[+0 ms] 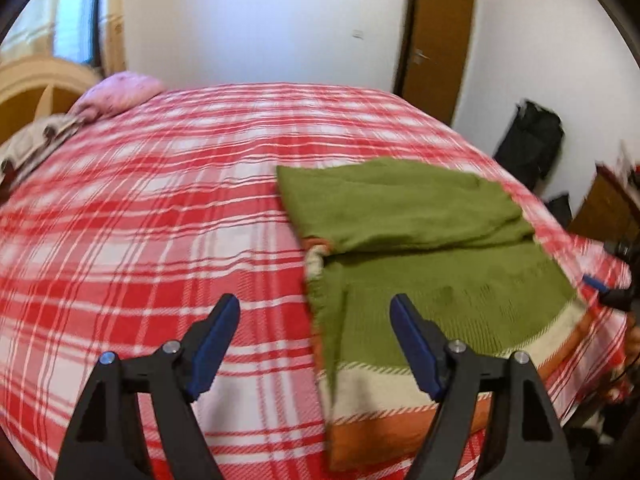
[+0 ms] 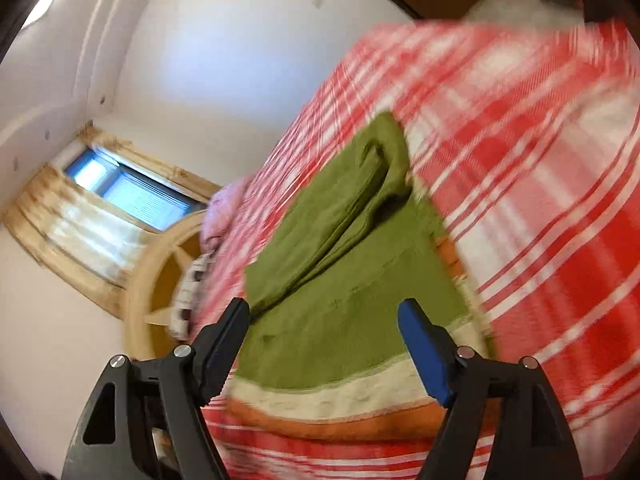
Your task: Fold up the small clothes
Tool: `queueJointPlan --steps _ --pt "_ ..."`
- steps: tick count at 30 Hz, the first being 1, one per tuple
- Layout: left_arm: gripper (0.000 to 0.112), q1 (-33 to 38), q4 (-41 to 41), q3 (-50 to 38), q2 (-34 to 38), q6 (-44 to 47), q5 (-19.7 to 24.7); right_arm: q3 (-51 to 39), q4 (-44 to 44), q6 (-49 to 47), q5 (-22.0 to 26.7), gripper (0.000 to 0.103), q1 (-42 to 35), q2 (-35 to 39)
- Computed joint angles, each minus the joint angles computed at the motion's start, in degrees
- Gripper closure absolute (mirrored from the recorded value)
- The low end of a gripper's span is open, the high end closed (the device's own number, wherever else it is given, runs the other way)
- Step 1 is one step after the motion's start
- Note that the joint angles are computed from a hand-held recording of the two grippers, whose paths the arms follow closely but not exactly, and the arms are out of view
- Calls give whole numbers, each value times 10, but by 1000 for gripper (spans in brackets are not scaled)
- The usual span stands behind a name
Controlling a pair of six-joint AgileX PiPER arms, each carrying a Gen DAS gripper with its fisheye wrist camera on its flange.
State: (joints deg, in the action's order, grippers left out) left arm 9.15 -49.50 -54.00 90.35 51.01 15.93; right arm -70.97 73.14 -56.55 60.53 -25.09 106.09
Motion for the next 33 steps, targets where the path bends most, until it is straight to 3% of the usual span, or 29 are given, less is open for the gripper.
queueJointPlan --steps 3,7,11,15,18,20,22,25,28,33 --pt "32 -40 41 -23 31 -23 -16 24 -42 -21 -73 26 20 -51" --pt "38 -80 186 -58 85 -168 -24 54 -106 -44 -158 26 56 -100" --pt "54 -85 198 -65 111 -186 -15 47 -164 -48 -203 26 78 -91" --pt "54 -75 118 -55 115 -112 -13 22 -223 -35 -270 26 129 -60" --pt "53 -70 99 -57 113 -100 -2 -18 -277 11 -290 26 163 -21" --pt "51 -64 66 -63 116 -72 11 -45 -323 58 -288 42 179 8" --pt "50 -56 27 -66 120 -40 24 -56 -364 90 -281 51 191 28" --pt "50 -39 -45 -65 122 27 47 -10 -400 79 -353 55 217 11" --pt "50 -30 -61 -76 130 37 67 15 -436 89 -379 93 232 -8" --pt "56 -30 -77 -77 125 55 76 46 -360 12 -379 93 221 -33"
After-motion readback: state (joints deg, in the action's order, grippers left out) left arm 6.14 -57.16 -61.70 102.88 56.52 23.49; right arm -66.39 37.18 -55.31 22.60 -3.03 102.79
